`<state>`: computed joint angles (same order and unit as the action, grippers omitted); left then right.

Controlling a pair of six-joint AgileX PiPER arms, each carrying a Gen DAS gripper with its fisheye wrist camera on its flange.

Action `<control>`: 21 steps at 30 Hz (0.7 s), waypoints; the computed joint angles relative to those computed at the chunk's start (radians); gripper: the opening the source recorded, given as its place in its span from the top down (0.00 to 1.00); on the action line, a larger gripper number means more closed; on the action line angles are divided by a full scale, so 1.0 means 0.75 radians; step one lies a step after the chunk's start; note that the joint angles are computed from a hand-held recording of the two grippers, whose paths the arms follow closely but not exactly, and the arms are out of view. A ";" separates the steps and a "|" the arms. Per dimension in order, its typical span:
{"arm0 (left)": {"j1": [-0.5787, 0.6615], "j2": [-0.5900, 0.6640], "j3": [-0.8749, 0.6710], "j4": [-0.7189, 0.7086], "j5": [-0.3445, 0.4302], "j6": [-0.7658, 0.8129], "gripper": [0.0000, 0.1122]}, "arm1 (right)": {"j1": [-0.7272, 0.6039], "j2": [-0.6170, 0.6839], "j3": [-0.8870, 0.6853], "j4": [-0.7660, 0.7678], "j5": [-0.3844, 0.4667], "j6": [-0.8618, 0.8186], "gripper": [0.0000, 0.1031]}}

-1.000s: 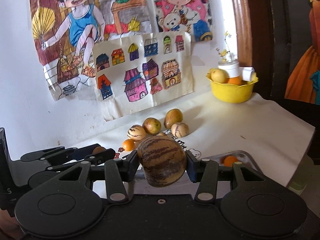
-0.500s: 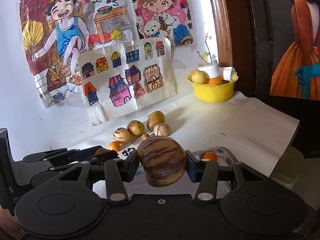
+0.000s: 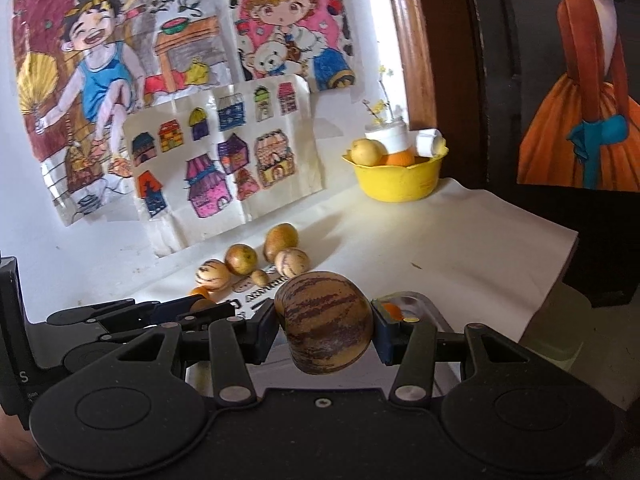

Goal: Organize fruits
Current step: 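Carry the small fruit and the pepino melon over the metal tray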

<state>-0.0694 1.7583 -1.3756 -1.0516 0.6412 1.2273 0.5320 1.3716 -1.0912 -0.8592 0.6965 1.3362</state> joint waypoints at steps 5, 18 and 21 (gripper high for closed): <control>-0.044 0.077 -0.082 0.091 0.017 -0.122 0.72 | -0.076 0.010 0.053 0.036 -0.057 -0.036 0.51; -0.153 0.271 -0.279 0.327 0.039 -0.402 0.72 | -0.315 0.188 0.101 0.294 -0.293 -0.324 0.51; -0.171 0.318 -0.336 0.390 0.073 -0.486 0.72 | -0.356 0.238 0.103 0.330 -0.322 -0.383 0.51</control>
